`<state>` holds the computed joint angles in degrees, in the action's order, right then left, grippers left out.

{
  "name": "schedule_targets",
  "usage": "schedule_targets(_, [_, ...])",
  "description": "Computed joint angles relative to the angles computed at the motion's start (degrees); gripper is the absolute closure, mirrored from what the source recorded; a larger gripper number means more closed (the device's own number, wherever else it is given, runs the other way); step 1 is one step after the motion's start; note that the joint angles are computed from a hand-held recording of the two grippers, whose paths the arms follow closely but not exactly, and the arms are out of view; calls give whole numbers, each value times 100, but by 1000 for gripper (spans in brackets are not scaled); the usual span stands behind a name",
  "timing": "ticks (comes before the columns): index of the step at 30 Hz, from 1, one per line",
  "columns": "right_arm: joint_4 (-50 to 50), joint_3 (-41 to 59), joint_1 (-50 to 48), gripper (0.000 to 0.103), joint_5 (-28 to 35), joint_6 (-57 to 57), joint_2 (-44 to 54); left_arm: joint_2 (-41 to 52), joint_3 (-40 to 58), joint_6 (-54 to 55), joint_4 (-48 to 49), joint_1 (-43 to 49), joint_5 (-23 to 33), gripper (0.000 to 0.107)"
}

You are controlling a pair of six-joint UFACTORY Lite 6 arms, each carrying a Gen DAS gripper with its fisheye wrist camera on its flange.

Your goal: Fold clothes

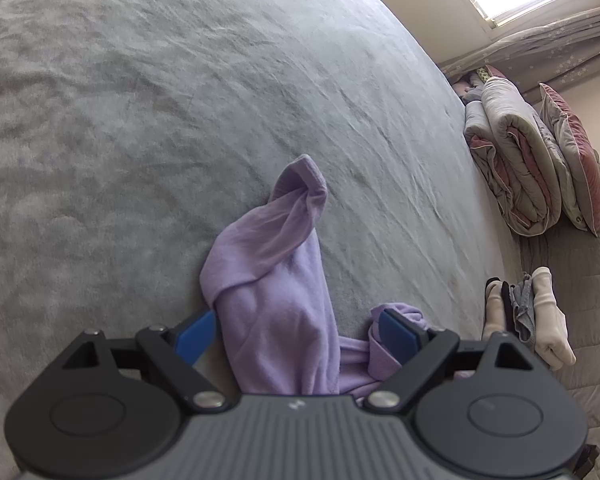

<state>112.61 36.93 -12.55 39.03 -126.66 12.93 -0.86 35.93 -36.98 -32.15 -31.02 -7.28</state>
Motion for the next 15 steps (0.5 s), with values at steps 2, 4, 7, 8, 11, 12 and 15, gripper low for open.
schedule_targets(2, [-90, 36, -254, 97, -21, -83, -28, 8, -5, -29, 27, -2, -6, 17])
schedule_targets(4, [-138, 74, -494, 97, -45, -205, -40, 17, -6, -25, 23, -4, -6, 17])
schedule_targets(7, [-276, 211, -887, 97, -60, -299, 34, 48, 23, 262, -264, -29, 2, 17])
schedule_targets(8, [-330, 265, -1010, 97, -62, -305, 68, 68, 38, 371, -374, -42, 5, 17])
schedule_targets(11, [-478, 429, -1363, 97, -73, -321, 185, 134, 92, 728, -722, -74, 19, 17])
schedule_targets(12, [-515, 480, -1468, 97, -79, -332, 224, 155, 109, 853, -840, -84, 20, 17])
schedule_targets(15, [-632, 650, -1756, 97, -131, -326, 332, 231, 185, 1371, -1314, -112, 32, 17])
